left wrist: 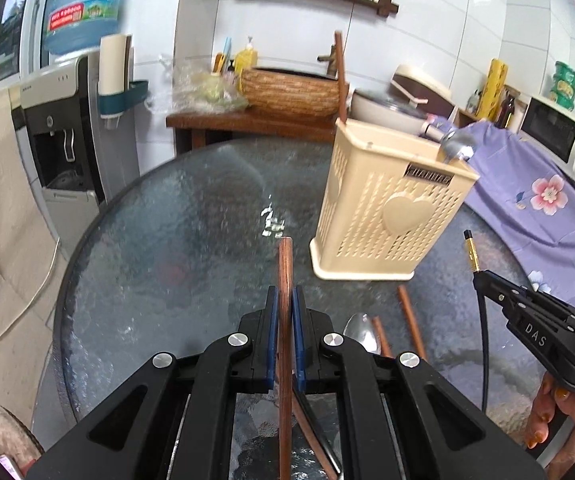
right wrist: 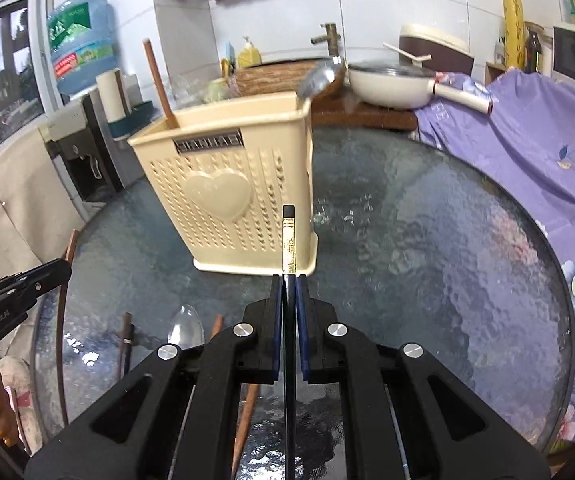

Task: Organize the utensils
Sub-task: 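Lift both chopsticks and carry them toward the cream basket with both tools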

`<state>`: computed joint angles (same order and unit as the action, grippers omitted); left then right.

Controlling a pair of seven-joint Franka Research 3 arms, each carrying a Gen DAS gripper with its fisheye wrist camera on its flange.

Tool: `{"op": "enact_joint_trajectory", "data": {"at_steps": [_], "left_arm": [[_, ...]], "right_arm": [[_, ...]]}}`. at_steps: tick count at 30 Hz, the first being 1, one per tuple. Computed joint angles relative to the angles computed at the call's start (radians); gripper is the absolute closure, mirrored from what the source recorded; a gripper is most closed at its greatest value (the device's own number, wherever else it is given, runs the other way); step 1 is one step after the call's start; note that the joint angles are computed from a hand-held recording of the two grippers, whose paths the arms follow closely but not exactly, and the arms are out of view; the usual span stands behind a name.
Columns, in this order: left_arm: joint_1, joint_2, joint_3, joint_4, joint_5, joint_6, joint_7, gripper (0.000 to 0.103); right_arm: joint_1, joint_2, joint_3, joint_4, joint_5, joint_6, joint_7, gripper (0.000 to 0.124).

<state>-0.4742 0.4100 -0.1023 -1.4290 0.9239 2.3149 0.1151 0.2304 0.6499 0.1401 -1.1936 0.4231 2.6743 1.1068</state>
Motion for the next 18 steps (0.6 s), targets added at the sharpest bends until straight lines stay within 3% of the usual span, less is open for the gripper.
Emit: {"op": "enact_joint_trajectory", "data": {"at_steps": [6,18], "left_arm": [[-0.016,-0.034,0.001,-0.01,0.061,-0.003,-0.027,0.096],[-0.027,-0.067,-0.017,-0.012,0.143,-0.019,-0.047,0.096]], "right_arm": [[-0.046,-0.068,0.059,-0.07,0.091,0.03,-0.11,0.116],[-0.081,-0.156,0.084,-0.138,0.252,0.005,-0.278,0.116]]}}
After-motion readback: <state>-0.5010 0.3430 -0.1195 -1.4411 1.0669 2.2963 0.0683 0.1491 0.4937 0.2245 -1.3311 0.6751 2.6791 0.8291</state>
